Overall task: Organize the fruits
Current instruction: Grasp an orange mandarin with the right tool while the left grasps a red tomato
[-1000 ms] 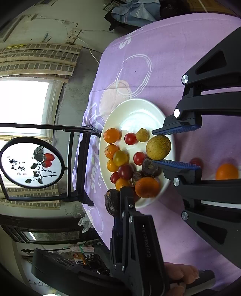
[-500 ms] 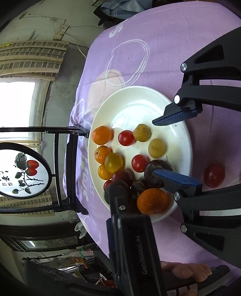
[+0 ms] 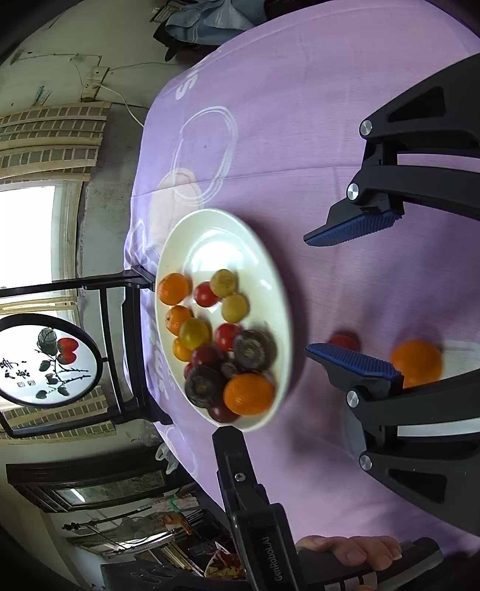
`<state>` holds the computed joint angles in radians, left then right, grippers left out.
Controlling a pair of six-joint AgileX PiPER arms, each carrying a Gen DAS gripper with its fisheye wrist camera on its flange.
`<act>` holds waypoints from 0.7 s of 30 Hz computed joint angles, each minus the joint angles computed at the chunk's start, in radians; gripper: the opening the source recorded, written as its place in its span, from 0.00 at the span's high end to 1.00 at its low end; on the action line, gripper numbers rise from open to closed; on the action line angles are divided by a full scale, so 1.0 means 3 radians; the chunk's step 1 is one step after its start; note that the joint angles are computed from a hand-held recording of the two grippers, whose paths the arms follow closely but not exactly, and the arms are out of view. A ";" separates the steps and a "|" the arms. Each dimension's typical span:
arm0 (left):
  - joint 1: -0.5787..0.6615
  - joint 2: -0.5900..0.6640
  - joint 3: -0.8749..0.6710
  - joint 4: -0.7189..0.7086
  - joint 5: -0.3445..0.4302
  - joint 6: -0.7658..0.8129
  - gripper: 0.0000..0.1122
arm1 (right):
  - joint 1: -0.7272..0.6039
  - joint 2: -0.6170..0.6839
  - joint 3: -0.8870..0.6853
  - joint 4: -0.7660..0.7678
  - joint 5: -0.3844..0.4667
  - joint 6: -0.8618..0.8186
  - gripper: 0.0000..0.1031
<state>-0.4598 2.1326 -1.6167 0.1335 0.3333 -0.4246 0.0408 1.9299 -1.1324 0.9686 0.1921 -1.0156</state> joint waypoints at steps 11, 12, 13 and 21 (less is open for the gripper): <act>-0.0066 -0.0308 0.0935 0.0428 -0.0418 -0.0529 0.26 | 0.0122 -0.0369 0.0744 0.1343 -0.0079 -0.1426 0.46; -0.0075 -0.0318 0.0982 0.0538 -0.0443 -0.0638 0.26 | 0.0150 -0.0381 0.0783 0.1393 -0.0091 -0.1477 0.46; -0.0079 -0.0326 0.1022 0.0631 -0.0469 -0.0726 0.26 | 0.0165 -0.0386 0.0801 0.1403 -0.0097 -0.1490 0.46; -0.0072 -0.0328 0.1131 0.0806 -0.0539 -0.0857 0.26 | 0.0381 -0.0320 0.0799 0.0592 -0.0234 -0.0676 0.45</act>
<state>-0.4813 2.0341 -1.2775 0.3753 0.1717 -0.6818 0.1551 1.8341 -0.8927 1.1462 0.1220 -1.2183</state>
